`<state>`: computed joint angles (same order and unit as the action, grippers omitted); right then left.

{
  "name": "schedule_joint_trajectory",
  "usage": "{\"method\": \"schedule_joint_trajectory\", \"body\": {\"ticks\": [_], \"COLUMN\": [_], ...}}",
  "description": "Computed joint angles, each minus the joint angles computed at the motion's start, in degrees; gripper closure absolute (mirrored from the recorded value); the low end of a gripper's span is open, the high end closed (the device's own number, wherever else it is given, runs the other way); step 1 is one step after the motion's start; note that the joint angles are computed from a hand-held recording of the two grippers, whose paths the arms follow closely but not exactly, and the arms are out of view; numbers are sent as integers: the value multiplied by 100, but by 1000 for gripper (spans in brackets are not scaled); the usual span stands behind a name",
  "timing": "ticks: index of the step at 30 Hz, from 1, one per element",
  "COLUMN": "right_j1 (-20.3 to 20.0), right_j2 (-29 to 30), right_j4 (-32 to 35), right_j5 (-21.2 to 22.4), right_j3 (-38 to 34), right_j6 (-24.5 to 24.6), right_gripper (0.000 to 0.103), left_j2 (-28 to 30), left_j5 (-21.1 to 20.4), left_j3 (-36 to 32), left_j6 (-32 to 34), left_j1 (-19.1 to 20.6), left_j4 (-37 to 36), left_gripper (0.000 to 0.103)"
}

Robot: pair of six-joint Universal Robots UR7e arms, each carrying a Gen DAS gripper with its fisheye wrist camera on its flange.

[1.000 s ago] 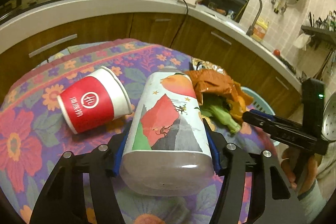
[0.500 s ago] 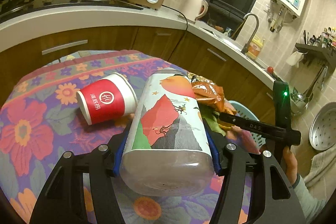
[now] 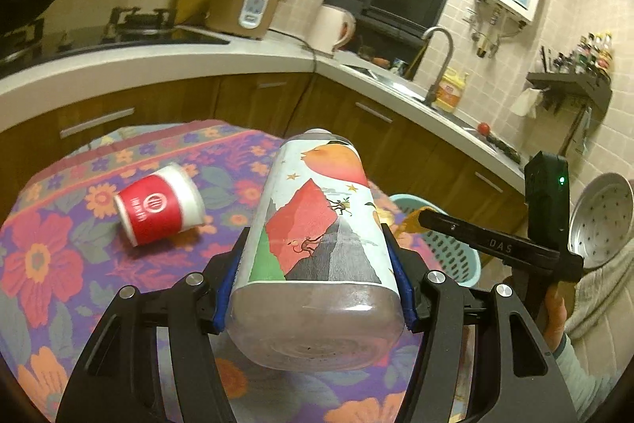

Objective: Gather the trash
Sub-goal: 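Grasp the white printed drink bottle with the left tool while the right tool grasps an orange peel, then carry bottle and peel over the blue basket and open both tools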

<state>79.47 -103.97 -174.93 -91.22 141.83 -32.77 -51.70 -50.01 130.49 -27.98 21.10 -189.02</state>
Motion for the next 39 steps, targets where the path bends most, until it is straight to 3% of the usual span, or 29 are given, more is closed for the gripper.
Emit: {"method": "schedule_joint_trajectory", "body": {"ticks": [3, 16, 23, 31, 39], "right_j1": [-66, -970, -1906, -2813, -2957], "right_j2": [-139, -1403, -1822, -1651, -1168], "right_j4": [74, 433, 631, 662, 396], "right_j5": [-5, 917, 1413, 1710, 1303], "right_j3": [31, 43, -145, -425, -631], "right_j6": [-57, -160, -118, -45, 0], "right_gripper": [99, 99, 99, 99, 99], "left_j2": [149, 896, 1703, 2598, 3289], "left_j5": [-71, -527, -992, -1472, -1753], "left_j3": [-142, -1040, -2045, -3256, -4154], "left_j6": [36, 426, 611, 850, 1044], "left_j1": [-68, -180, -37, 221, 362], "left_j4": [31, 114, 400, 1084, 1608], "left_gripper": [45, 44, 44, 44, 44]}}
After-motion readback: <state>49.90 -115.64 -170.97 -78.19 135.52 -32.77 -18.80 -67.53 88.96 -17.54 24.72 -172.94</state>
